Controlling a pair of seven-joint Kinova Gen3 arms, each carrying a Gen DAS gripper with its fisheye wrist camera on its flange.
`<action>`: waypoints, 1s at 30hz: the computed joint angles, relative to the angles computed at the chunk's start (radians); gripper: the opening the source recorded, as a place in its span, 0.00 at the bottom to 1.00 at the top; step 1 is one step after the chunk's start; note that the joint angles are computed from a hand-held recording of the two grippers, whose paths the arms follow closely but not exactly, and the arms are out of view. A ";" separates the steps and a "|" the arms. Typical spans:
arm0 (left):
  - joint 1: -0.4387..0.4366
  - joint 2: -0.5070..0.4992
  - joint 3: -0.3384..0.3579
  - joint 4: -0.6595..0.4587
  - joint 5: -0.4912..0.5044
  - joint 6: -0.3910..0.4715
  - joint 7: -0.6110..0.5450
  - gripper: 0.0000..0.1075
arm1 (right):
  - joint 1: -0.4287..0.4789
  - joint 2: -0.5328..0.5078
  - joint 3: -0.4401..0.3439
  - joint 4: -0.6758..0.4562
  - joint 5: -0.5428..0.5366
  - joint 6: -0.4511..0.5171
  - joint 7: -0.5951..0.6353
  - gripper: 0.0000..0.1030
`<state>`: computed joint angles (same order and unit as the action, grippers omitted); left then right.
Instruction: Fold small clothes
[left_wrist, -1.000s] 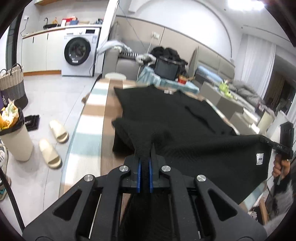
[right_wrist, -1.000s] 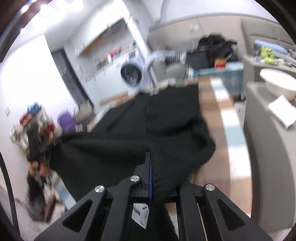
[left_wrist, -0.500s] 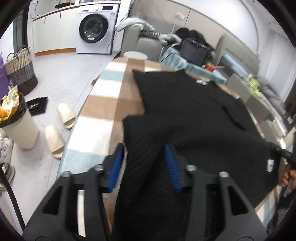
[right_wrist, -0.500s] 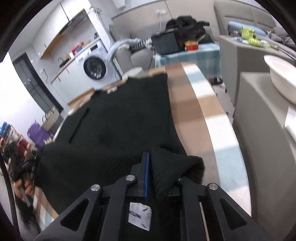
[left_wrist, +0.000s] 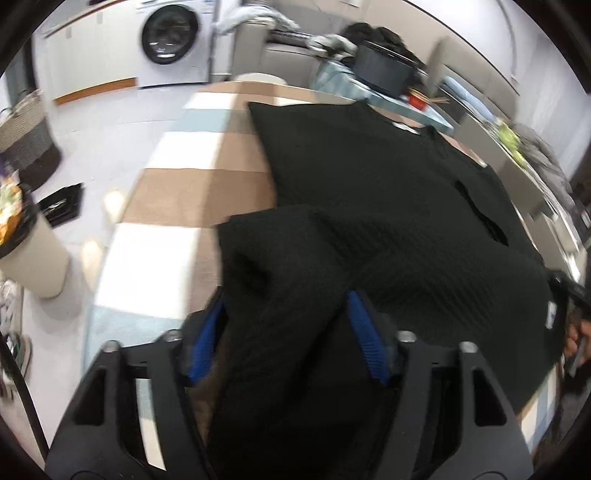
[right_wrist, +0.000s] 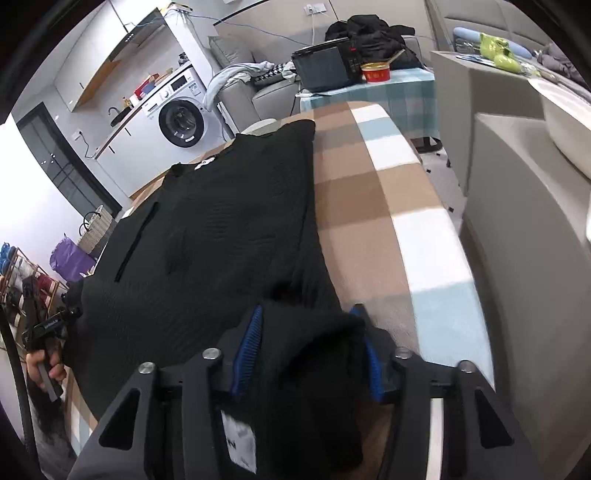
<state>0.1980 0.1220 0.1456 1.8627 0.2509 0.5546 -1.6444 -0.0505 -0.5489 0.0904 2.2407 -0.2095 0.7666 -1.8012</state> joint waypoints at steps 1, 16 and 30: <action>0.013 0.005 -0.005 -0.002 0.003 -0.005 -0.016 0.39 | -0.003 0.012 -0.007 -0.006 0.006 -0.002 -0.004 0.37; 0.074 -0.214 -0.001 0.204 -0.088 -0.033 0.058 0.19 | -0.007 -0.117 -0.134 0.026 0.062 0.101 -0.074 0.22; 0.076 -0.520 -0.055 0.371 -0.034 0.013 0.053 0.38 | 0.032 -0.450 -0.152 -0.050 0.071 0.405 -0.160 0.32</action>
